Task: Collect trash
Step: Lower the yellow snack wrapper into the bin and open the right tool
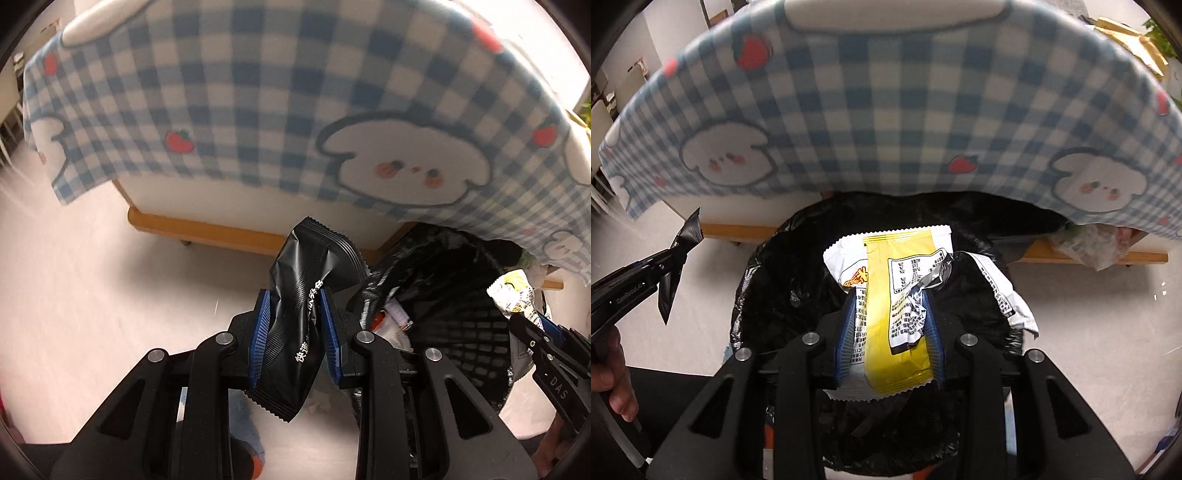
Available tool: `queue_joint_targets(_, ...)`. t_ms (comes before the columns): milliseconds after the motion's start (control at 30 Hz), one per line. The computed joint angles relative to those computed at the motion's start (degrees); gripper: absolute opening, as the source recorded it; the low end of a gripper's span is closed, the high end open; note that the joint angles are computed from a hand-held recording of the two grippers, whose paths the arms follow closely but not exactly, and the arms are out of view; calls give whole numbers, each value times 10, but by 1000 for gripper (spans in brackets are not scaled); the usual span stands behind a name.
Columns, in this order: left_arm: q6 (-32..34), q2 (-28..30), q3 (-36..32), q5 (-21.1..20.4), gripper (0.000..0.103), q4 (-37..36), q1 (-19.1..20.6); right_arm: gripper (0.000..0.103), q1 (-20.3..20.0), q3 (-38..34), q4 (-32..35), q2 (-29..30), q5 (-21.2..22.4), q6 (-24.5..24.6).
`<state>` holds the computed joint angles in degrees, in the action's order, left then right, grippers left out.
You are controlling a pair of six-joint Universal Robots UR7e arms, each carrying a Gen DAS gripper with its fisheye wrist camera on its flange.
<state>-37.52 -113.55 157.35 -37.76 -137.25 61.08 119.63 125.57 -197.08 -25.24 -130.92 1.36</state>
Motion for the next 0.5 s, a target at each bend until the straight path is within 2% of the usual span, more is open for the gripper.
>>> queue_joint_targets(100,8,12,2,-3,26,-17,9,34,-4,-6,-18,18,-2,-17)
queue_joint_targets(267,4,12,4,-7,26,-13,-4,35,-13,-5,-19,21,7,-17)
queue_joint_targets(367,-19,10,0,-11,26,6,-14,45,-12,0,-33,18,5,-26)
queue_joint_targets(433,-32,4,-1,-11,26,17,-25,61,-9,3,-51,16,-3,-30)
queue_joint_targets(500,-49,-1,-1,-9,26,34,-43,65,-10,9,-63,11,-1,-33)
